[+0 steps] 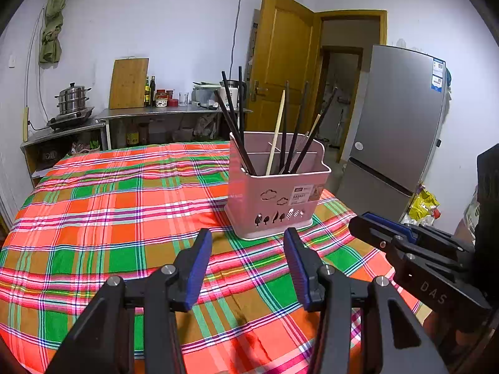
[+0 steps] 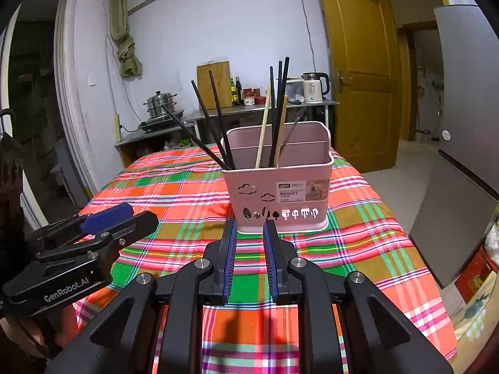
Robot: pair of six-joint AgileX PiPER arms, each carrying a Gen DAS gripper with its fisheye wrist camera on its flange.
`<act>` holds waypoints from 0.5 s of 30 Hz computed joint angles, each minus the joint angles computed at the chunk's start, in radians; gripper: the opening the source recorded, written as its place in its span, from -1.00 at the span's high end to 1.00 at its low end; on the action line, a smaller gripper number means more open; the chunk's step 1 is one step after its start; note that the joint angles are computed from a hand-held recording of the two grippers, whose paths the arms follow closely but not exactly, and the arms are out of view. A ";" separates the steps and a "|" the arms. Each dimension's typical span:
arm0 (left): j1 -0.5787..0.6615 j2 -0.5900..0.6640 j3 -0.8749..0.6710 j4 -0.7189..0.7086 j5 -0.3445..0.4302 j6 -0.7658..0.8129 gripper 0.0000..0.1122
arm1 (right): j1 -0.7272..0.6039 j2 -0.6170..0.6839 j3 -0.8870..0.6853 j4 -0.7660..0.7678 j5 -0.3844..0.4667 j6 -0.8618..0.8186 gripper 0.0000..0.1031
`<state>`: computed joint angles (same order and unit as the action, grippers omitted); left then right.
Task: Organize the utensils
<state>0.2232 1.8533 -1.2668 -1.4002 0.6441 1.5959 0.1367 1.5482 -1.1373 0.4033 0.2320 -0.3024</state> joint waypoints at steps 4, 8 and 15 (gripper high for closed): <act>0.000 -0.001 0.002 -0.003 -0.001 0.005 0.11 | 0.000 0.001 0.000 -0.002 0.000 0.001 0.65; -0.001 -0.003 0.009 -0.009 -0.005 0.011 0.11 | 0.000 0.002 0.000 0.000 0.001 0.000 0.65; -0.001 -0.007 0.014 -0.010 -0.007 0.016 0.11 | 0.001 -0.002 0.009 0.006 -0.003 -0.007 0.65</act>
<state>0.2227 1.8465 -1.2527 -1.4105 0.6370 1.6115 0.1381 1.5465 -1.1280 0.4091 0.2291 -0.3090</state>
